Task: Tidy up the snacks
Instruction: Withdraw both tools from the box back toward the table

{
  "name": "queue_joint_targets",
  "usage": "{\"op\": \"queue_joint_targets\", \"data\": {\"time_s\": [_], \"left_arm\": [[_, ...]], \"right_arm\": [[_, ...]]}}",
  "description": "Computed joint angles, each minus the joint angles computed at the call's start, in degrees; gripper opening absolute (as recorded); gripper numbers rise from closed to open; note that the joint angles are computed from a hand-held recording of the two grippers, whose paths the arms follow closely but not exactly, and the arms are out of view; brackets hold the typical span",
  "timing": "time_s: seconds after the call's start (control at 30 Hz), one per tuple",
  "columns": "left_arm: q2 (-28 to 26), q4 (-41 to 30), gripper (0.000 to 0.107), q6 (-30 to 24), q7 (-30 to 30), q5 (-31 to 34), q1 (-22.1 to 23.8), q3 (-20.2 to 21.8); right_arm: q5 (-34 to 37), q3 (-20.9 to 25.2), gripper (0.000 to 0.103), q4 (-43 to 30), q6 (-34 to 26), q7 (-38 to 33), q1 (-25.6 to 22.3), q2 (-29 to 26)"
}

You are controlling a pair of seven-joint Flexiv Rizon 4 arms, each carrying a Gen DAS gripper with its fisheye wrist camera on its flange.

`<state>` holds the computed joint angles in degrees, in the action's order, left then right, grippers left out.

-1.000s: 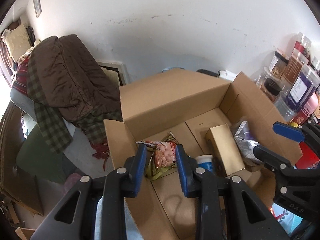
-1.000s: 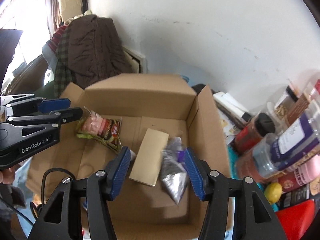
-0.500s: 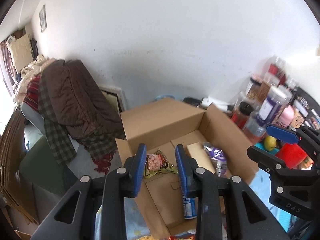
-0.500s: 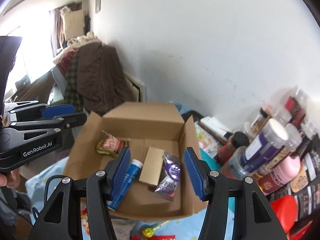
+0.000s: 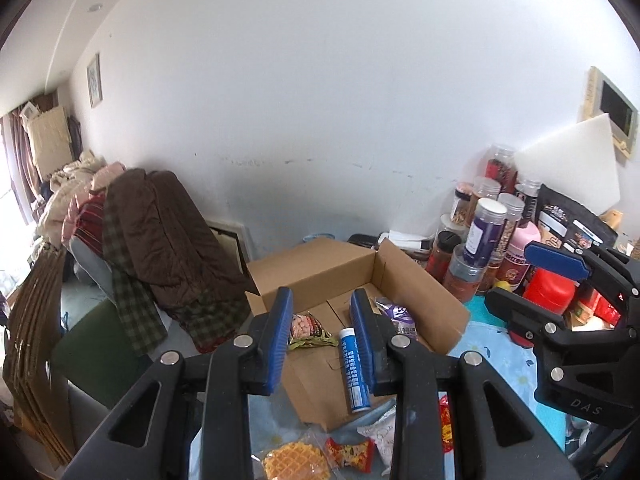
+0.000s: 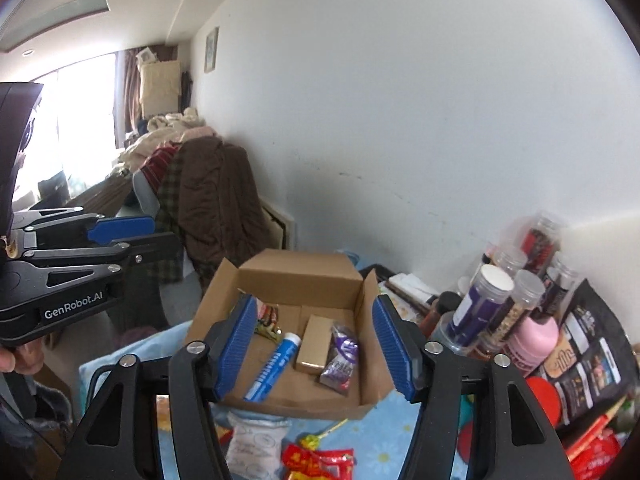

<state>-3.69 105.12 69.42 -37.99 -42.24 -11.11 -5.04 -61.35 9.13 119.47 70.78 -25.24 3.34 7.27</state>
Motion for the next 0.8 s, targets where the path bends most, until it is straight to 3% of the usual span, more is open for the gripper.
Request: {"op": "queue_joint_targets", "data": {"time_s": [0.2,0.4,0.53,0.8], "left_arm": [[4.9,5.4,0.034,0.2,6.2,-6.9,-2.0,1.1],[9.7,11.4,0.068,5.0,15.6,-17.9,-6.7,2.8],[12.1,14.1,0.080,6.9,19.2,-22.2,-9.1,3.8],[16.3,19.4,0.081,4.4,20.9,-22.5,-10.9,5.8]], "right_arm": [[-3.1,2.0,0.067,3.9,-0.5,4.6,-1.3,4.7],[-4.2,3.7,0.069,7.9,-0.5,8.4,-2.1,9.1],[-3.1,5.3,0.072,10.9,-1.1,10.5,-2.6,12.0],[-0.4,8.8,0.082,15.2,-4.5,13.2,-1.8,16.5]]}}
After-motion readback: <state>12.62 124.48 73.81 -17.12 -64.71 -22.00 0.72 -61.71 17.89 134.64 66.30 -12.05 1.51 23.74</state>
